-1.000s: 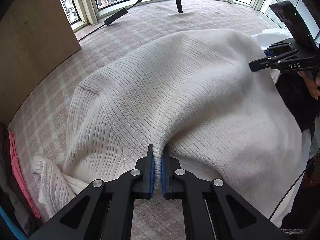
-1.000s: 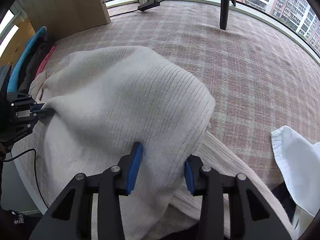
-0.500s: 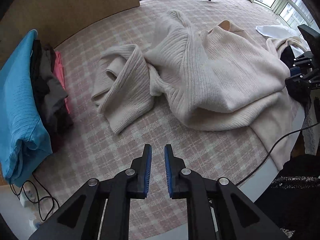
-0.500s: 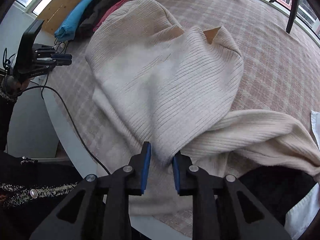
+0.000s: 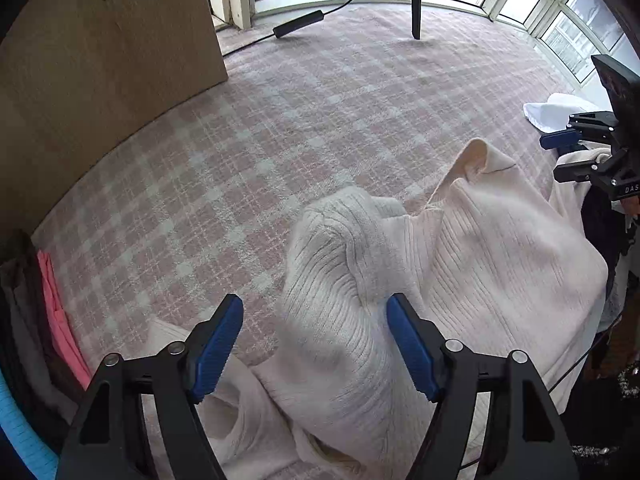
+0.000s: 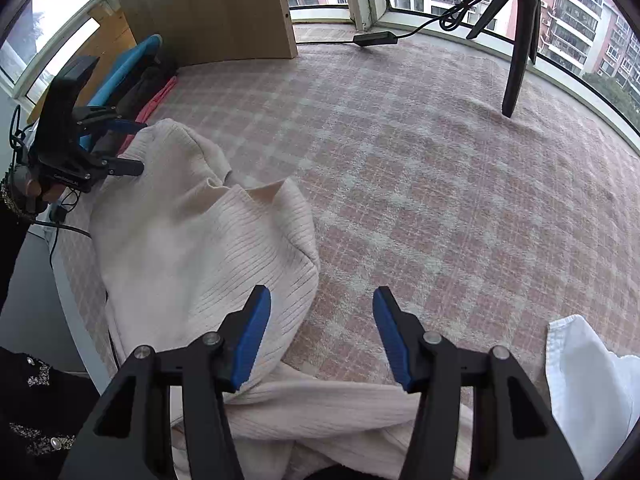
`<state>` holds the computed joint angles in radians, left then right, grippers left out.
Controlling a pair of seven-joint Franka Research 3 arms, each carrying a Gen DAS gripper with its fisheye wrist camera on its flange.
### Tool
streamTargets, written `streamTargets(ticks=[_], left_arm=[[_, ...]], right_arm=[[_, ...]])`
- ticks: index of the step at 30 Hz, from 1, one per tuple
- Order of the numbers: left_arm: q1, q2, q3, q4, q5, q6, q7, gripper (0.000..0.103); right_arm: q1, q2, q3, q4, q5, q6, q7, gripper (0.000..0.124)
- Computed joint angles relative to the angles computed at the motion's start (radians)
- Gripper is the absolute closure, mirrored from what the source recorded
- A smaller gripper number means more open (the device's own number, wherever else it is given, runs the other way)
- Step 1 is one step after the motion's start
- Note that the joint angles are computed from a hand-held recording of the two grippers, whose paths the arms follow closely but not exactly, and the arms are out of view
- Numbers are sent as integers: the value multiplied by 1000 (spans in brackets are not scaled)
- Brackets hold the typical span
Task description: Fold clothes
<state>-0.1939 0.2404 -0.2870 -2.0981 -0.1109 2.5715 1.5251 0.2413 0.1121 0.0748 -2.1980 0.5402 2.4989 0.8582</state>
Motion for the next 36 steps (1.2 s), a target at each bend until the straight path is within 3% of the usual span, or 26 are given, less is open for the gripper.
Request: streamTargets(ticks=[1, 2, 5, 9, 13, 16, 19, 22, 26, 33, 36], left_arm=[[23, 25, -23, 19, -62, -36, 36, 91], [11, 16, -15, 5, -54, -32, 20, 94], [2, -74, -9, -90, -44, 19, 4, 94], [-1, -258, 44, -243, -19, 68, -90, 94], [-1, -309, 81, -304, 31, 90, -157, 94], [-9, -329, 86, -343, 69, 120, -190, 94], [-18, -360, 93, -383, 86, 148, -212, 94], [-30, -416, 106, -413, 75, 170, -219, 94], [-10, -519, 86, -400, 205, 169, -309, 94], [19, -737, 28, -271, 412, 120, -406, 94], [30, -827, -6, -211, 493, 79, -439, 94]], right_arm=[[-2, 13, 0, 9, 7, -4, -11, 71], [-5, 24, 1, 17, 14, -12, -25, 71], [-5, 64, 12, 48, 23, -18, -78, 71], [5, 127, 37, 94, 22, -12, -153, 71], [4, 191, 67, 143, 67, -24, -240, 72], [8, 203, 75, 151, 97, -14, -237, 117], [1, 179, 89, 128, 179, 38, -252, 117], [-28, 66, 113, 54, 399, 122, -370, 117], [9, -121, 80, -8, 558, 226, -411, 118], [94, -496, 29, -101, 587, 429, -393, 118], [90, -653, 57, -147, 513, 517, -329, 118]])
